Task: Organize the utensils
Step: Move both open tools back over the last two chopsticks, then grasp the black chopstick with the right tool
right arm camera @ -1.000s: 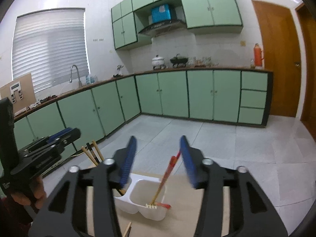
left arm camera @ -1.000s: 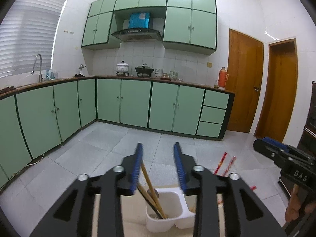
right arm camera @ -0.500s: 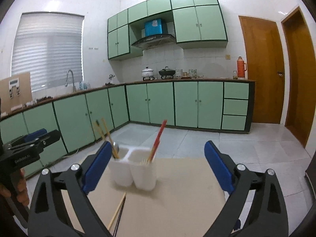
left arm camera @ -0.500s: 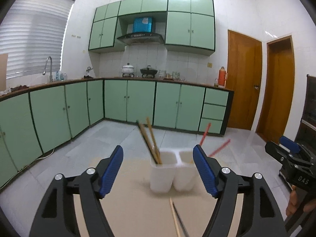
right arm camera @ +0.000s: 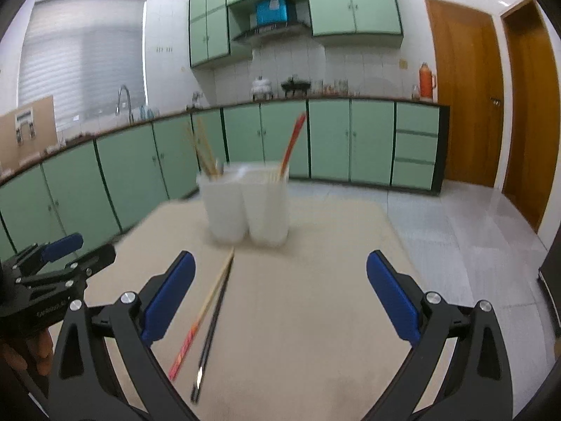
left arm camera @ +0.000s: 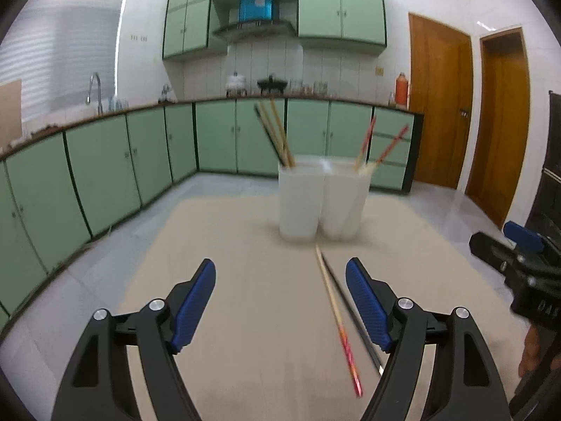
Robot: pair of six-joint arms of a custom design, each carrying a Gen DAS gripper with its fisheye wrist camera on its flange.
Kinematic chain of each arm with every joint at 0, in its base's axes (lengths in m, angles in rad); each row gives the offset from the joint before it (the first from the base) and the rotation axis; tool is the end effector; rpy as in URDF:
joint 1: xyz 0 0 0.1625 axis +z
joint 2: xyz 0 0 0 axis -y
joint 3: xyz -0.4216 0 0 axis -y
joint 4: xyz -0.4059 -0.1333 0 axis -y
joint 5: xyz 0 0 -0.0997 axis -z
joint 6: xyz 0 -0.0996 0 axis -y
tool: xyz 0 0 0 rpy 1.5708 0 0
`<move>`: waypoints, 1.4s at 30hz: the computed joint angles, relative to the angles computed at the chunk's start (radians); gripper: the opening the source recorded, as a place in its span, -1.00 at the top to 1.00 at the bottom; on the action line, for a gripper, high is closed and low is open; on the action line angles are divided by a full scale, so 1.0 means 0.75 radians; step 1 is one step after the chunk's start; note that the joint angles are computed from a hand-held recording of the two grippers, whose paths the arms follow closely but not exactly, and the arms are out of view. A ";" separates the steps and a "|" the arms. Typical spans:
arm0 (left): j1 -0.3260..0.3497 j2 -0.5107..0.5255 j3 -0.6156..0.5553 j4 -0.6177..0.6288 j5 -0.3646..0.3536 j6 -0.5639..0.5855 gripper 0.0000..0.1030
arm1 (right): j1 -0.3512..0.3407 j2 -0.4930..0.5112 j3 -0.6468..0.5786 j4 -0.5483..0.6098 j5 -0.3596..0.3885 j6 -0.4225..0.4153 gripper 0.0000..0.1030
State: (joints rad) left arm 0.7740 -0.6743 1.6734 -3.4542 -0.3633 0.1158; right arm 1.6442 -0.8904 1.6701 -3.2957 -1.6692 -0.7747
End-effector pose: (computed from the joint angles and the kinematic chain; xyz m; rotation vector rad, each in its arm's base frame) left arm -0.2991 -0.6089 0.1391 0.2822 1.9920 -1.2939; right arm 0.1740 -0.6817 0.2276 0.9672 -2.2948 1.1532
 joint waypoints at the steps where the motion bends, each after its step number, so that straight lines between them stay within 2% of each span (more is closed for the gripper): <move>1: 0.003 -0.007 0.021 0.036 0.004 -0.049 -0.46 | -0.006 0.000 0.019 -0.001 -0.011 0.002 -0.85; 5: 0.012 -0.049 0.104 0.206 -0.001 -0.280 -0.46 | -0.023 -0.005 0.087 0.009 -0.053 -0.002 -0.84; 7: 0.016 -0.070 0.131 0.308 -0.008 -0.388 -0.46 | -0.026 -0.006 0.114 0.004 -0.066 -0.016 -0.71; 8: 0.014 -0.075 0.144 0.346 -0.008 -0.426 -0.46 | -0.030 -0.010 0.122 0.011 -0.069 -0.022 -0.55; 9: 0.016 -0.085 0.156 0.395 -0.011 -0.465 -0.46 | -0.031 -0.013 0.130 0.028 -0.077 -0.022 -0.51; 12: 0.019 -0.115 0.180 0.532 -0.026 -0.562 -0.45 | -0.035 -0.020 0.157 0.050 -0.082 -0.005 -0.46; 16: 0.015 -0.139 0.222 0.621 -0.027 -0.644 -0.45 | -0.029 -0.022 0.192 0.038 -0.086 0.021 -0.38; 31: 0.029 -0.219 0.306 0.681 0.015 -0.767 -0.45 | -0.002 0.017 0.212 0.115 -0.174 -0.034 0.26; 42: 0.031 -0.202 0.302 0.629 -0.010 -0.728 -0.45 | 0.000 0.028 0.209 0.139 -0.197 -0.063 0.69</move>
State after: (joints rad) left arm 0.7970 -0.8257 1.9002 -2.9828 -0.3709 -0.4304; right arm 1.6441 -0.8691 1.8271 -3.1914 -1.8168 -0.8220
